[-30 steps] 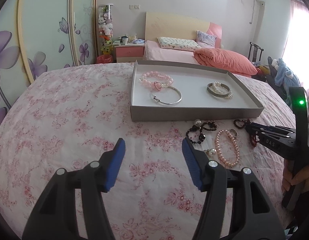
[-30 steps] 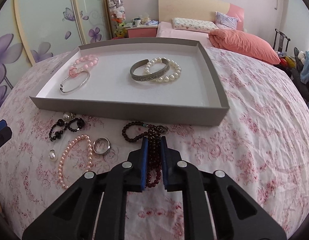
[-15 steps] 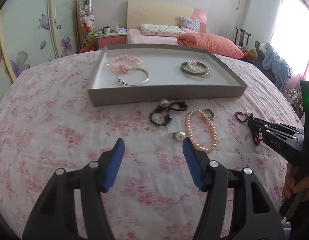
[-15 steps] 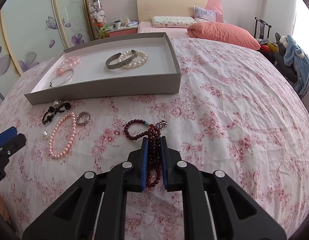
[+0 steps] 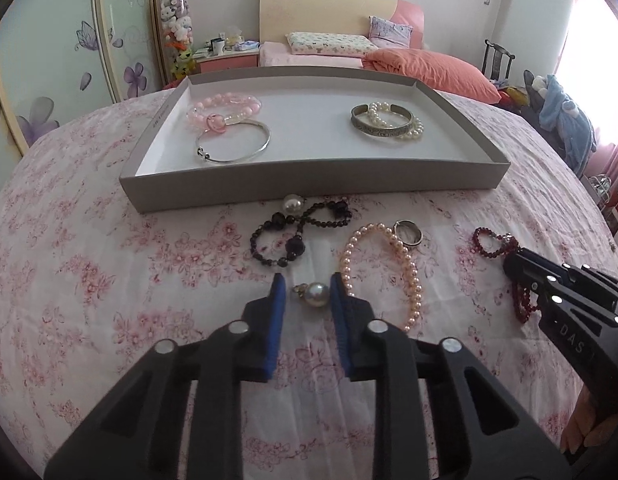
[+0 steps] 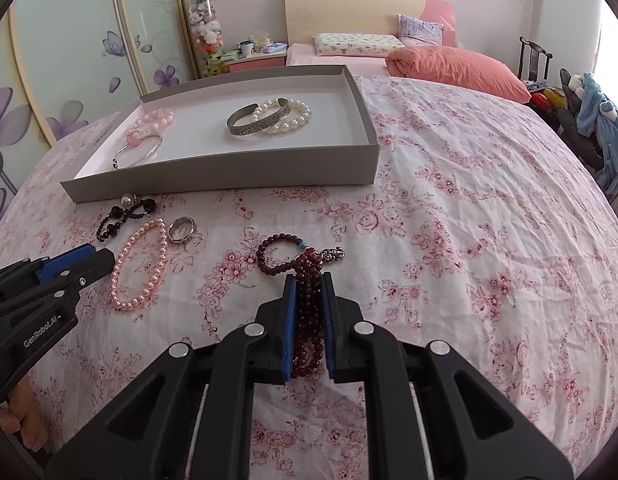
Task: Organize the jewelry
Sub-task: 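Grasp the pearl drop earring with the left tool while the right tool lifts the necklace, then carry the earring with the left tool into the tray while the right tool drops the necklace there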
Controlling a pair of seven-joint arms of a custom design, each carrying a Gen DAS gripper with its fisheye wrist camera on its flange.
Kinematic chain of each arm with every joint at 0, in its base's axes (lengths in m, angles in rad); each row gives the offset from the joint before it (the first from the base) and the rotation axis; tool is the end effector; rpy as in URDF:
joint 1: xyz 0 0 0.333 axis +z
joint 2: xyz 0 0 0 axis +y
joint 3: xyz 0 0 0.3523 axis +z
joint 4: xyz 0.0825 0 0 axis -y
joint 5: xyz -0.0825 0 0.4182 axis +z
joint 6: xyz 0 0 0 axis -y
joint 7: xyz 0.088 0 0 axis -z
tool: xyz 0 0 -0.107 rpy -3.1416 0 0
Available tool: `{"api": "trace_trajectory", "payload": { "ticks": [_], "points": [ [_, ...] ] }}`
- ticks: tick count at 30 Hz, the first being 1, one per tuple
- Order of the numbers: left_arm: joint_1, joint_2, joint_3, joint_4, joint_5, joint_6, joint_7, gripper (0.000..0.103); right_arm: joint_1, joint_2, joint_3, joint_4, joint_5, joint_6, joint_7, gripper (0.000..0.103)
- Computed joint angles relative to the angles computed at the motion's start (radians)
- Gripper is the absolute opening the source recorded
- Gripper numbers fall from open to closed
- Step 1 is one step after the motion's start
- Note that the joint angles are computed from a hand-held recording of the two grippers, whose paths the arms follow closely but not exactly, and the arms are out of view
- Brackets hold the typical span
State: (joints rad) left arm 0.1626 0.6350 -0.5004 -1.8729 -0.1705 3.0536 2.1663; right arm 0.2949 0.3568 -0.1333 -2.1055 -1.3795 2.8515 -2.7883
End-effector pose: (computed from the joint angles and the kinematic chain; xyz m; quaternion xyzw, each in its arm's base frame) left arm 0.7004 -0.1837 0.2757 -0.4441 0.8331 -0.3012 0.1343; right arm 0.5984 0.1531 0.2672 -0.4949 0.7982 -0.2686 0.2139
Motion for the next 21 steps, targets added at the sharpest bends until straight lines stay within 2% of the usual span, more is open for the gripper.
{"api": "trace_trajectory", "payload": {
  "ticks": [3, 7, 14, 21],
  "points": [
    [-0.010, -0.005, 0.013, -0.011, 0.010, 0.023, -0.005, 0.020, 0.001, 0.001, 0.000, 0.000, -0.001, 0.002, -0.004, 0.013],
    [0.005, -0.011, 0.018, -0.013, 0.016, 0.015, -0.014, 0.020, 0.002, 0.005, 0.002, 0.006, -0.005, 0.014, -0.015, 0.013],
    [-0.006, -0.020, 0.075, -0.013, 0.046, 0.037, -0.031, 0.022, 0.015, 0.015, 0.000, 0.019, 0.023, -0.002, -0.058, 0.014],
    [0.021, -0.014, 0.052, -0.013, 0.060, 0.034, -0.036, 0.019, 0.019, 0.017, -0.015, 0.021, -0.001, 0.026, -0.028, 0.013]
  ]
}}
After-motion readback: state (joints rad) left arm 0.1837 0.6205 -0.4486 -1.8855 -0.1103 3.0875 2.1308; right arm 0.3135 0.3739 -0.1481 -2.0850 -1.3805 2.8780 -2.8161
